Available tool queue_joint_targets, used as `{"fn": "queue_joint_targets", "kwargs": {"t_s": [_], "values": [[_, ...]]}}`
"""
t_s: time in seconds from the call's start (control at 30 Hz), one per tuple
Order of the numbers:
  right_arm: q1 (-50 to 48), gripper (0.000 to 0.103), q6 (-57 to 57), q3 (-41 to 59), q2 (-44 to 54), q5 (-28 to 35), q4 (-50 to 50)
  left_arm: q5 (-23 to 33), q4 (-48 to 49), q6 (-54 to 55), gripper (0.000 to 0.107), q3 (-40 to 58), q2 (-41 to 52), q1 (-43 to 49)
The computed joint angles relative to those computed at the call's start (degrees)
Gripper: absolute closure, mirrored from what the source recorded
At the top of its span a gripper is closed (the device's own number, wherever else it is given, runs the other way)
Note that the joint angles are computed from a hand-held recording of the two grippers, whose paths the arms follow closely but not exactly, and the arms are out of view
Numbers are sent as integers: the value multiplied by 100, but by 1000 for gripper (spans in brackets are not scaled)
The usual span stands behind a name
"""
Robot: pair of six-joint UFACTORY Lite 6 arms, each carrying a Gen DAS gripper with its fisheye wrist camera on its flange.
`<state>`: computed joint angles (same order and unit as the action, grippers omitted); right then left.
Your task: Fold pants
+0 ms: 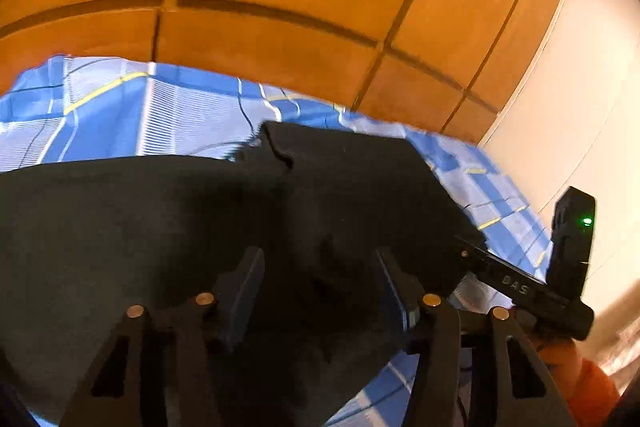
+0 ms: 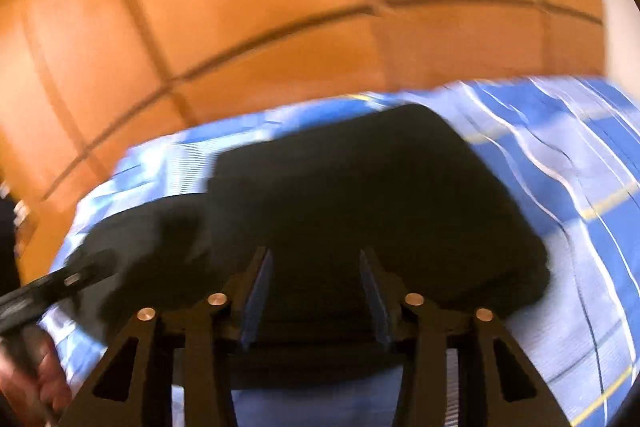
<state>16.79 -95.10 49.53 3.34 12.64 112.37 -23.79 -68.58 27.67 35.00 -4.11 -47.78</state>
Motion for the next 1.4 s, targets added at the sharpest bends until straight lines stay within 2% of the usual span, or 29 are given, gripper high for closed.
{"fn": "queue_joint_targets", "kwargs": {"t_s": [0.07, 0.13, 0.2, 0.23, 0.3, 0.4, 0.5, 0.6, 0.67, 0.7, 0.77, 0.87, 0.97, 1.07, 1.1, 1.13, 1.2, 1.3, 1.33, 1.4], "values": [[-213, 64, -301, -188, 107, 384, 544, 257, -403, 412, 48, 540, 641, 141], [-228, 65, -1264, -490, 62, 626, 1546, 507, -1161, 1019, 48, 1005, 1226, 226], [-270, 65, -1544, -635, -17, 712, 1843, 594, -1318, 993, 51, 1204, 1620, 213], [-294, 65, -1485, -630, -33, 709, 1797, 411, -1258, 829, 56, 1161, 1632, 78], [-221, 65, -1804, -655, -19, 683, 2153, 142, -1260, 747, 79, 1175, 1662, -124], [-165, 65, -2241, -728, -77, 630, 2587, -61, -1544, 981, 88, 1087, 1348, -356], [-193, 67, -2581, -849, -159, 685, 2950, -150, -1244, 652, 90, 766, 712, -581], [-320, 69, -2526, -997, -249, 894, 2911, -373, -1699, 862, 90, 616, 277, -983], [-388, 69, -2446, -1050, -274, 1014, 2819, -423, -1900, 994, 90, 564, 399, -1052], [-422, 69, -2309, -1042, -251, 1052, 2668, -410, -1800, 820, 90, 482, 661, -984], [-491, 69, -1977, -1008, -195, 1136, 2277, 11, -911, -193, 86, 300, 1029, -579], [-522, 67, -1597, -898, -93, 1160, 1861, -123, 88, -1452, 75, -167, 653, -520], [-668, 67, -1110, -1069, -462, 1101, 1335, -319, -341, -1154, 70, -456, 171, -671], [-997, 60, -1122, -1563, -1269, 1030, 1399, -879, -1052, -464, 68, -618, -151, -1010], [-1197, 54, -856, -1651, -1452, 1009, 1216, -1059, -1096, -373, 64, -631, -116, -1123], [-1463, 43, -441, -1728, -1614, 952, 980, -1109, -1115, -306, 62, -683, -131, -1146], [-2095, 30, 610, -1758, -1606, 945, 396, -1025, -1210, 27, 60, -490, 189, -955], [-2812, 30, 1794, -1551, -1042, 1320, -355, -956, -757, -447, 59, -577, 450, -823], [-3046, 30, 2082, -1434, -697, 1677, -546, -985, -578, -646, 59, -675, 425, -825], [-3291, 32, 1937, -1254, -158, 2395, -464, -986, -375, -823, 59, -805, 348, -814]]}}
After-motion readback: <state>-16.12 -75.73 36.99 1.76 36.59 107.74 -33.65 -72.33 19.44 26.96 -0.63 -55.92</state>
